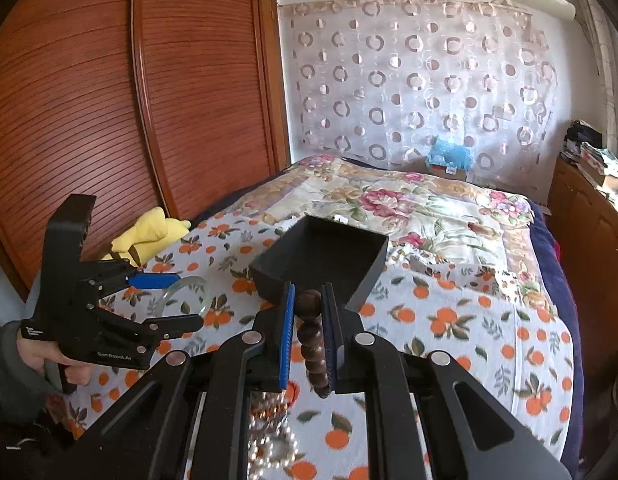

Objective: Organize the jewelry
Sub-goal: 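Release the bead bracelet into the box with the right gripper while the left gripper lowers the jade bangle in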

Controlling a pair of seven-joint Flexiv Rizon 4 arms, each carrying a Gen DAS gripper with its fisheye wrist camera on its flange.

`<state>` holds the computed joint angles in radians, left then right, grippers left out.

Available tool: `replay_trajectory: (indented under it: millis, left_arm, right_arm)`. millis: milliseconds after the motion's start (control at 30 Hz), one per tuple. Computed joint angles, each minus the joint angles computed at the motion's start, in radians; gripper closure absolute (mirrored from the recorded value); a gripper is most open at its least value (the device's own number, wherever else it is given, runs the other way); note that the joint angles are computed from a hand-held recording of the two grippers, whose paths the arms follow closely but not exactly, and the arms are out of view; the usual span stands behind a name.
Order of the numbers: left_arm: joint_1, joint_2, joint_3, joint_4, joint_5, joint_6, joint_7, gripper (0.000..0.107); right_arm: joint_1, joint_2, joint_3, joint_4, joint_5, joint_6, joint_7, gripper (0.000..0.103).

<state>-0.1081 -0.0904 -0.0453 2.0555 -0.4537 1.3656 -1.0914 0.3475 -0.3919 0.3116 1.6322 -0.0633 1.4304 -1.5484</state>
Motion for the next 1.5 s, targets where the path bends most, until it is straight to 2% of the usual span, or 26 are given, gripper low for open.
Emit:
replay_trajectory:
  millis: [300,567,833,967,1200,1333,1500]
  left_arm:
    - [0.023,-0.068,-0.003,-0.156,0.028,-0.081,-0.030,0.038]
    - [0.043,-0.136,-0.009,-0.272,0.061,-0.138,-0.057,0.038]
    - [0.052,-0.213,-0.012,-0.368,0.096,-0.191,-0.069,0.038]
    - [0.056,-0.243,-0.022,-0.403,0.099,-0.210,-0.063,0.038]
    - [0.045,-0.305,-0.020,-0.480,0.135,-0.243,-0.070,0.038]
    - [0.024,-0.345,0.000,-0.531,0.194,-0.266,-0.098,0.038]
    - [0.009,-0.360,0.011,-0.545,0.241,-0.261,-0.119,0.037]
  right_arm:
    - [-0.015,-0.108,0.044,-0.236,0.052,-0.150,-0.094,0.088]
    - [0.019,-0.209,0.024,-0.427,0.098,-0.274,-0.146,0.088]
    - [0.045,-0.290,-0.010,-0.527,0.133,-0.363,-0.149,0.087]
    - [0.037,-0.291,-0.013,-0.510,0.157,-0.349,-0.146,0.079]
    - [0.031,-0.258,-0.049,-0.431,0.145,-0.284,-0.097,0.079]
    - [0.017,-0.234,-0.054,-0.369,0.132,-0.253,-0.063,0.079]
    - [-0.001,-0.203,-0.054,-0.283,0.118,-0.211,-0.019,0.079]
